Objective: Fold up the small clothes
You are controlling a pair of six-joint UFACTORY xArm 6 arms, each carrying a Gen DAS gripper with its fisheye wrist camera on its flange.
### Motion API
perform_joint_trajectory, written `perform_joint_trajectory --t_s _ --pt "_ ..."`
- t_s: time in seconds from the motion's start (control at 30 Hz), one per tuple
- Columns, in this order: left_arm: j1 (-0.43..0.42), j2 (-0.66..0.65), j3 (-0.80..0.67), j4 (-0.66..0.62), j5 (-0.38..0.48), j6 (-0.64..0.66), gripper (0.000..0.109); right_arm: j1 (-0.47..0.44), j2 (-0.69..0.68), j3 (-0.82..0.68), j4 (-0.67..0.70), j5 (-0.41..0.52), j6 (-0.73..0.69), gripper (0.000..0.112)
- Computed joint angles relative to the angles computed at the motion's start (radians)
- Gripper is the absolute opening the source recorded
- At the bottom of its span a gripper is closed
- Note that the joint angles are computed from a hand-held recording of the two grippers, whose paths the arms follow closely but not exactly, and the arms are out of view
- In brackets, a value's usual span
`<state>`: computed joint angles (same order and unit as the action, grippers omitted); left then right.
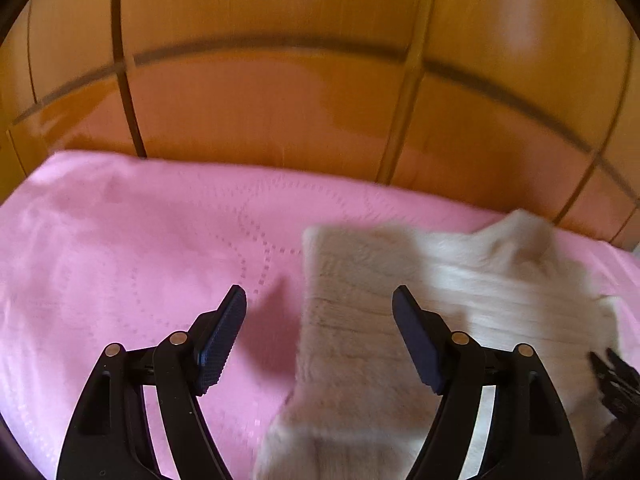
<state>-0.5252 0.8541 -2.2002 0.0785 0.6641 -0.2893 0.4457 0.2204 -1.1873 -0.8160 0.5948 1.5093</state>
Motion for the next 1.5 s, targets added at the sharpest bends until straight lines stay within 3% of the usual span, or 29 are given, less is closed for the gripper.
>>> perform_joint_trajectory --t_s 0.2,0.43,0.57,0.93,1.07,1.27,1.43,1.5 --pt "-0.009 -0.266 0.367 -0.039 -0.208 0.043 0.079 0.008 0.003 -0.011 0.004 0.024 -0.009 0.087" --pt "-0.019 -0.445 0.606 -0.105 -0.287 0.097 0.08 0.03 0.016 -0.047 0.02 0.104 -0.035 0.091" --pt "-0.026 -0.548 0.742 -0.084 -0.309 0.081 0.08 0.045 0.011 -0.068 0.058 0.177 -0.061 0.1" --pt "-0.02 -0.717 0.999 -0.087 -0.282 0.091 0.08 0.139 -0.191 0.148 0.125 0.13 0.021 0.101" --pt "-0.006 -0.778 1.098 -0.203 -0.265 0.198 0.08 0.178 -0.329 0.277 0.144 0.153 0.033 0.101" --pt "0.04 -0.875 1.209 -0.516 -0.177 0.426 0.08 0.236 -0.604 0.506 0.159 0.239 0.184 0.101" --pt "0.08 -0.933 1.267 -0.616 -0.113 0.463 0.079 0.285 -0.764 0.669 0.192 0.163 0.323 0.101" --pt "0.096 -0.956 1.278 -0.697 -0.064 0.54 0.078 0.316 -0.785 0.688 0.2 0.153 0.348 0.101"
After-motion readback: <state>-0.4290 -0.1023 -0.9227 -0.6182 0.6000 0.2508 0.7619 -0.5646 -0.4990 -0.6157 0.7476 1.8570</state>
